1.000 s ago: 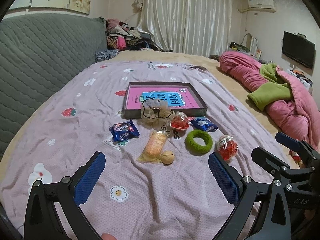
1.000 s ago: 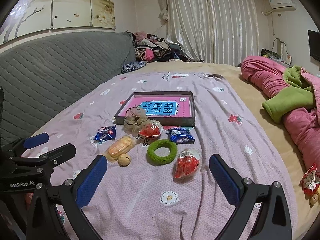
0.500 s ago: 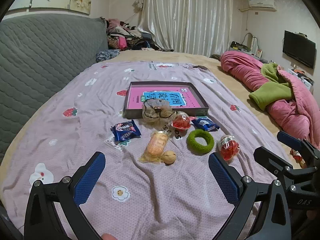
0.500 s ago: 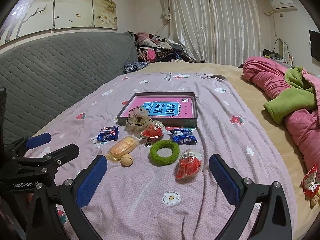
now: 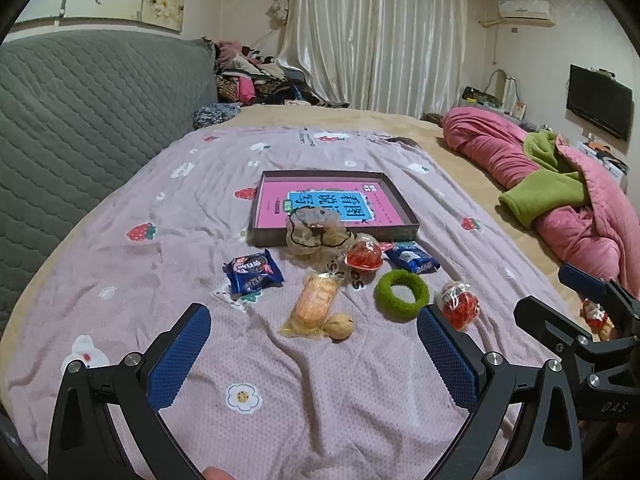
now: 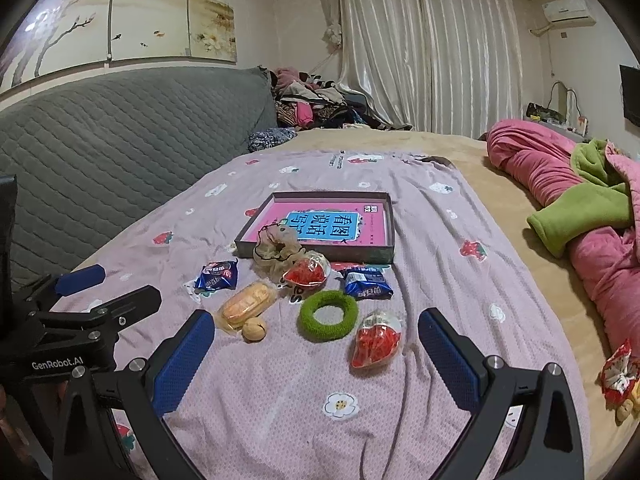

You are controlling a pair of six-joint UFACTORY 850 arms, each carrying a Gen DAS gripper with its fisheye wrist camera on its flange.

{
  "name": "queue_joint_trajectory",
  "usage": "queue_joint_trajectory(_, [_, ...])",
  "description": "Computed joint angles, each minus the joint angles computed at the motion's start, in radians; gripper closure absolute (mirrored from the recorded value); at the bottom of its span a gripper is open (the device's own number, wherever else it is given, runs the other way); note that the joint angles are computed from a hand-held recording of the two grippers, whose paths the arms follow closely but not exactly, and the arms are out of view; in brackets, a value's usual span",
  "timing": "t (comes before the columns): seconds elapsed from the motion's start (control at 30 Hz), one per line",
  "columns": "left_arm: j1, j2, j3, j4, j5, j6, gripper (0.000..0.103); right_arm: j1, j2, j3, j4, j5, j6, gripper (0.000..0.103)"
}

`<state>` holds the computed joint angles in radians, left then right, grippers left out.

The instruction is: Organize objects

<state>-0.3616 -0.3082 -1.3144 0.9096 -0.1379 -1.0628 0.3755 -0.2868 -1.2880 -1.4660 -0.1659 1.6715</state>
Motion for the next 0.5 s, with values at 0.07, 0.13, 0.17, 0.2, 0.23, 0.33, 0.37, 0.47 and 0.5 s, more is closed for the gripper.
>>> queue_joint_trajectory(0.07, [0.005,-0.006,-0.010,-0.061,0.007,0.055,0.000,-0.003,-0.001,-0.003,-0.022,0.003,0.021,0.000])
queue_joint_trajectory(0.13, [0.007,-0.014,-0.022,-0.087,0.007,0.079,0.000,-0.008,-0.005,-0.011,-0.014,0.011,0.014,0.000])
queue_joint_trajectory(0.17, [0.007,-0.018,-0.026,-0.093,0.006,0.086,0.000,-0.011,-0.007,-0.014,-0.013,0.014,0.014,0.000])
queue_joint_trajectory(0.2, [0.007,-0.022,-0.032,-0.111,0.003,0.105,0.000,-0.014,-0.011,-0.020,0.019,0.018,-0.017,0.000])
queue_joint_trajectory(0.23, [0.008,-0.027,-0.036,-0.114,0.004,0.106,0.000,-0.015,-0.015,-0.024,0.034,0.019,-0.032,0.000])
queue_joint_trajectory(0.33, [0.012,-0.047,-0.056,-0.173,0.000,0.165,0.000,-0.022,-0.027,-0.038,0.073,0.023,-0.072,0.000])
queue_joint_trajectory(0.37, [0.012,-0.053,-0.062,-0.183,-0.003,0.177,0.000,-0.025,-0.033,-0.044,0.089,0.026,-0.089,0.000])
queue_joint_trajectory(0.47, [0.011,-0.077,-0.082,-0.136,-0.017,0.139,0.000,-0.032,-0.047,-0.056,0.111,0.030,-0.109,0.000])
queue_joint_trajectory(0.5, [0.012,-0.085,-0.087,-0.136,-0.017,0.141,0.000,-0.035,-0.053,-0.061,0.141,0.034,-0.137,0.000])
